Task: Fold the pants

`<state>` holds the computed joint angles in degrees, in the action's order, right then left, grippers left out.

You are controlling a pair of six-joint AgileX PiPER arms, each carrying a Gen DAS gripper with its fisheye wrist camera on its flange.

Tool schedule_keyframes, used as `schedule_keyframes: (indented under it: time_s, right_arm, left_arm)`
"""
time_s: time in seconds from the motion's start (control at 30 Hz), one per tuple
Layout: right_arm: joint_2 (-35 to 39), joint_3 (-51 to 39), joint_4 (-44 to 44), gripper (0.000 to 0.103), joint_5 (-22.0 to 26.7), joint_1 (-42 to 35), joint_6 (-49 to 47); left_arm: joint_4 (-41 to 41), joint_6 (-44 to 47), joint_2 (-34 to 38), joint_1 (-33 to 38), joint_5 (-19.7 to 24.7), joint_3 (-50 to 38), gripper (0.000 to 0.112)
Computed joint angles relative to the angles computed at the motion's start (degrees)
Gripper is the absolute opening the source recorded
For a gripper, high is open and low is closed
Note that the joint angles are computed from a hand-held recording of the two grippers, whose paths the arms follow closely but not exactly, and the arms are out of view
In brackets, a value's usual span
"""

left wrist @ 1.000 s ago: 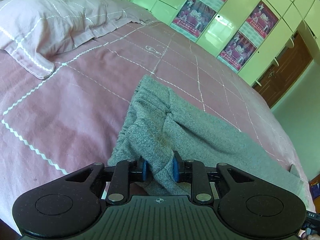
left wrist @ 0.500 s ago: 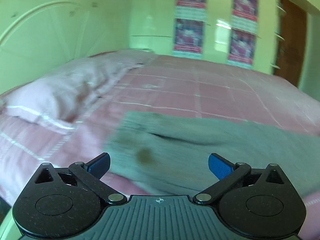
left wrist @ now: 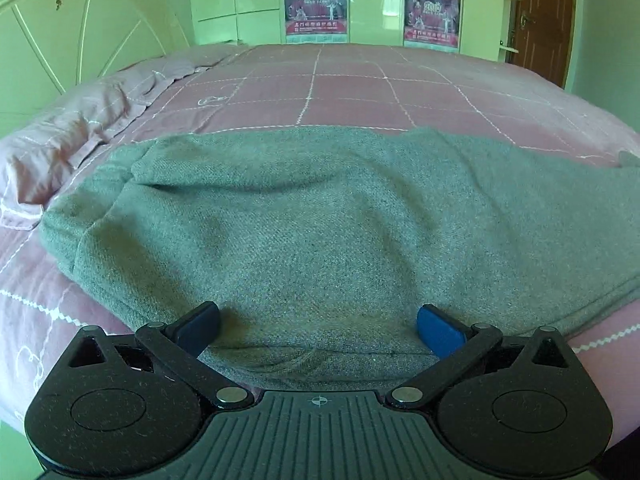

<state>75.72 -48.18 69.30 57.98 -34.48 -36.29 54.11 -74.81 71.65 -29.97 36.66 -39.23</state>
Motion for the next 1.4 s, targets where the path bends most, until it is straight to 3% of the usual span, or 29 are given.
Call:
schedule_keyframes:
  time_s: [0.13,0.27,0.33,0.43,0.53,0.57,0.67,0.73,0.8,0.9,1.0,1.1,1.2,1.27,1.4]
  right_arm:
    - [3.1,-2.5,0.0,0.015,-3.5,-2.5,1.6]
    - [5.9,-4.7,-0.5,0.02,-4.1,-0.5,0.6]
    - [6.9,-5.9,-2.1,0.02,-5.2,1.2,0.8]
    - [7.3,-8.3,-5.1,0.0,-4.4,1.9,1.0]
    - [5.1,-8.8,-3.3,0.0,-1.3,-0.6,-5.4]
    - [4.4,-9.2,-3.9,0.0,-0.7,-0.7,-5.9]
    - [2.6,-9.0,-4.6,0.0,1.9,-3.3,-4.6]
    - [1.3,-6.9,-5.7,0.0,2.1,-4.7,-5.7]
    - [3.1,-6.5,-9.2,0.0,0.5,-3.7,-4.8]
    - [5.8,-6.7,-5.7,0.006,4.2,-7.2,-4.0]
    - [4.3,-6.0,-3.7,0.018,0.8,-7.4,-5.8]
    - [5.1,-5.0,-1.0,0.019,-1.4,-8.3,-6.6]
    - [7.4,-6.4,0.0,0.016,-3.1,-8.0,-6.7]
    - [9.1,-7.7,-0.1,0.016,-4.3,-7.6,-7.0]
    - [12.4,-11.4,-1.9,0.016,-4.6,-6.9,-6.3]
  left_arm:
    - [1.9,-1.9,1.2,-0.5,0.7,-0.2,0.103]
    - [0.7,-0.5,2.0,2.1,-0.9,-1.0,0.103]
    - [-0.6,0.1,2.5,1.6,0.3,-2.0,0.103]
    - [-1.5,-1.0,3.7,0.2,3.4,-3.7,0.103]
    - [-0.9,-3.5,4.5,-2.3,8.1,-5.9,0.103]
    - [1.2,-6.3,4.5,-4.7,10.7,-6.4,0.103]
    - [6.6,-12.8,5.2,-11.3,13.2,-8.0,0.103]
    - [5.7,-11.8,9.2,-13.0,13.3,-11.0,0.103]
    - [2.8,-10.5,13.7,-11.6,10.7,-12.4,0.103]
    - [4.3,-13.4,15.0,-13.3,12.5,-12.6,0.103]
    - [2.9,-13.8,13.2,-14.0,13.9,-13.6,0.103]
    - [3.9,-15.0,14.6,-16.3,14.5,-17.2,0.103]
    - [-3.5,-10.7,20.0,-15.1,10.4,-22.5,0.103]
    - [-2.2,-11.7,24.2,-17.1,14.2,-25.4,0.103]
    - [-2.0,-12.2,23.5,-16.8,13.2,-24.4,0.103]
